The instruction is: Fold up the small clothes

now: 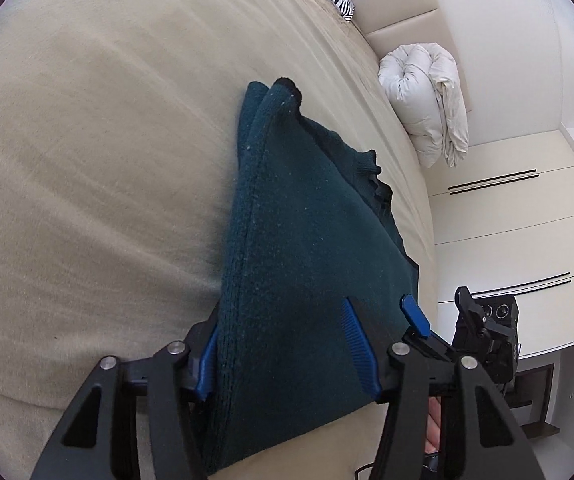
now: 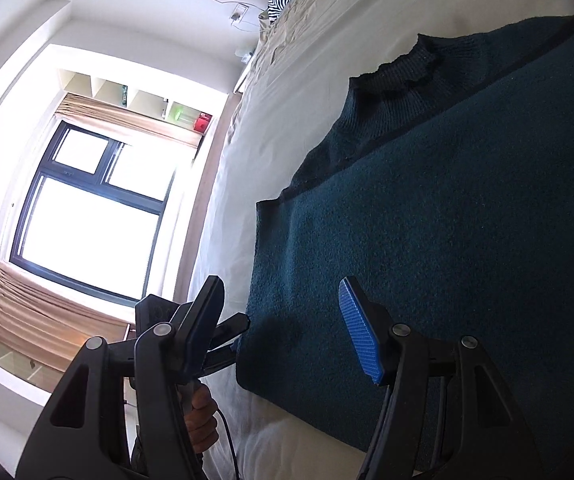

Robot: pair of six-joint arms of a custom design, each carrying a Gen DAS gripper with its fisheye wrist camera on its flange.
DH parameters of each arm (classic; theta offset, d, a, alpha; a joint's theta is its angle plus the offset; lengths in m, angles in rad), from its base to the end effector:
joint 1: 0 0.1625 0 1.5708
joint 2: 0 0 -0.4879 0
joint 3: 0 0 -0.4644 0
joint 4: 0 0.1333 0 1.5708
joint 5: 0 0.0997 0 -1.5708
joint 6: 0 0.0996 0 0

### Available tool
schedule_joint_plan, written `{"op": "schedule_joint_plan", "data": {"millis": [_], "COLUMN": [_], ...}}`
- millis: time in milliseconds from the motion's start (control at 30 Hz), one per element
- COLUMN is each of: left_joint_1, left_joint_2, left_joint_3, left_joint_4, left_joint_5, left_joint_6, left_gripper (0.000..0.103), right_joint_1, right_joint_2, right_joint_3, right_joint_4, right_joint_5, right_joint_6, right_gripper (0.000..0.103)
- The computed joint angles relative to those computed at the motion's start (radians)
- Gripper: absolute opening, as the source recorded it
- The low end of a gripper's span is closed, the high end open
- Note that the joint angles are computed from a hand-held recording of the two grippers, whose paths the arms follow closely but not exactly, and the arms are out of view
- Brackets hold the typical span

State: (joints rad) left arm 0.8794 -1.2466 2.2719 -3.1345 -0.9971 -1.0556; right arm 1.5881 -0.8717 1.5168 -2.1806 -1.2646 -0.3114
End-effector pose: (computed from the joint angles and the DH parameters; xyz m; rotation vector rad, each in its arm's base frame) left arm -0.1903 -0.5238 0.2073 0.7488 -2.7779 1.1565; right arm 0.1768 -0.7784 0.1583 -0.4560 2.7966 -0.0146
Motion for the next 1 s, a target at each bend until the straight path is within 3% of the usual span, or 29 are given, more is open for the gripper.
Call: {"op": "schedule_joint_plan", "data": {"millis": [133,233,567,733,1000], "left_joint_1": [0.012,0.014,0.002,-0.027,-0.060], "left_joint_2": [0.007,0.007,0.012,0.012,0.110], "left_joint_3": [-0.008,-0.007,-0.014,-0.049,-0.220], "left_joint_4": [0.001,0.006,-0.036,-0.014,0.056], "left_joint_5": [-0.023,-0.023,-0.013,0.006,-0.007], "left_joint_6": [0.011,0.011,0.027,0.052,0.187], "left_gripper": [0.037,0.019,0.017,0.017,0.017], "right_joint_1": [0.010,0.021,-0.008,-0.011,-0.051], "right_joint_2": [0.046,0.083,0.089,0.090,0.084], "right_joint_3": [-0.042,-0.066,-0.044,-0.061,-0.167], "right_joint_4": [0.023,0.023,0.000,0.019,0.160], "right_joint_5": [0.001,-0.099,-0.041,-0.023,0.153], "right_joint_6": [0.006,0.025,-0.009,0.035,0.061], "right_gripper": [0.060,0.058,0.057,0.058,0.061]}}
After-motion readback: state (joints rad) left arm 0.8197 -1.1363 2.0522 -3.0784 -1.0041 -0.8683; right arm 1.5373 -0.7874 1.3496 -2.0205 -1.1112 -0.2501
